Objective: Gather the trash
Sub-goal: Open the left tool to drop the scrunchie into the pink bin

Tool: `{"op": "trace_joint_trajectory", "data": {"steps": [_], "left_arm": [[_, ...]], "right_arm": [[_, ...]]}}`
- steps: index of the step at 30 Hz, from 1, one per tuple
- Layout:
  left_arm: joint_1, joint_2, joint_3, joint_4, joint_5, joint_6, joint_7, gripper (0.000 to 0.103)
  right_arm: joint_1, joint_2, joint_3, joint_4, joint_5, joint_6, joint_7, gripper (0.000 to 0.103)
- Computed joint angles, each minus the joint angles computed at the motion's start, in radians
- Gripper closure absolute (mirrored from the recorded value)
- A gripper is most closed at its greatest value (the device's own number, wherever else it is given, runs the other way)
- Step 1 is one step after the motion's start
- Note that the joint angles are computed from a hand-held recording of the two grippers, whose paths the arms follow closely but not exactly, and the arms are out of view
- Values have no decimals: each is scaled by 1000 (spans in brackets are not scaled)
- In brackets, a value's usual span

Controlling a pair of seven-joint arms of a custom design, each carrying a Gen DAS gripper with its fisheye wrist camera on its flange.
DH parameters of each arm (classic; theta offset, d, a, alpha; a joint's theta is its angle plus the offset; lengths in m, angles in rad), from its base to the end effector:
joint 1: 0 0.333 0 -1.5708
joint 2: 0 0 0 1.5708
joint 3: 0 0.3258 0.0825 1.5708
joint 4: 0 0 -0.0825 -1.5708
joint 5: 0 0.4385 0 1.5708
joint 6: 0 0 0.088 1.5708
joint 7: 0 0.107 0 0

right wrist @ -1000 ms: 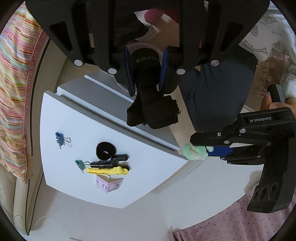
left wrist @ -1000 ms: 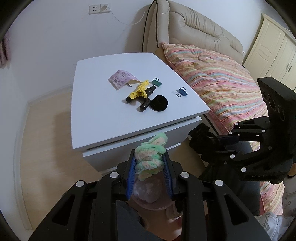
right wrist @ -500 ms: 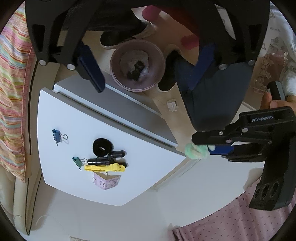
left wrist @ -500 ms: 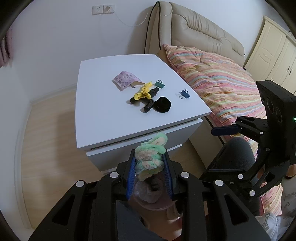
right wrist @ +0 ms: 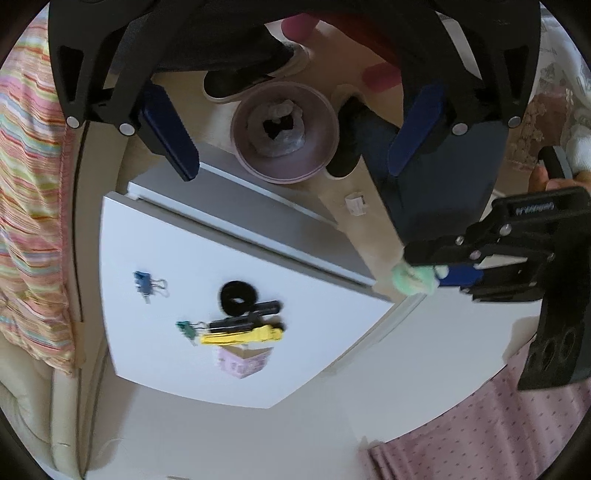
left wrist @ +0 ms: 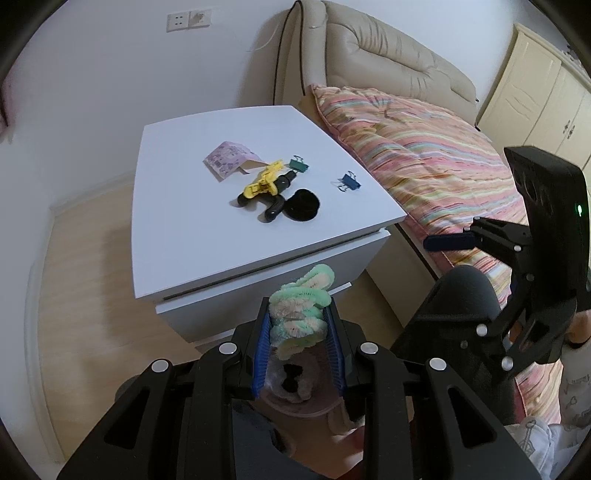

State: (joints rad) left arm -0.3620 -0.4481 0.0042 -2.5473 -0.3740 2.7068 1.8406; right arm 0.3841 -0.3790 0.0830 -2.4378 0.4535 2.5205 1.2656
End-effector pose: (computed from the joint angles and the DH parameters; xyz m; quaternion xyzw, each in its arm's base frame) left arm 0.4593 -0.1581 0.4728 -0.5484 0.7727 -0.3018 0.1054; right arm 0.4550 0.2265 0.4755 -0.8186 0.5055 -0.0285 0.2712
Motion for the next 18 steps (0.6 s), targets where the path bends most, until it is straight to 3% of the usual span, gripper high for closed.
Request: {"op": "trace_joint_trajectory", "data": {"steps": [8,18], "left_arm": [[-18,7,-10,14,-1,-11,21,76],[-30,42,-39,50,0,-38,46,76]], "right_arm": [[-57,-54,22,-27,-102,22,105,3],[-86,-107,-1,-71,-137,46,157,3]]}}
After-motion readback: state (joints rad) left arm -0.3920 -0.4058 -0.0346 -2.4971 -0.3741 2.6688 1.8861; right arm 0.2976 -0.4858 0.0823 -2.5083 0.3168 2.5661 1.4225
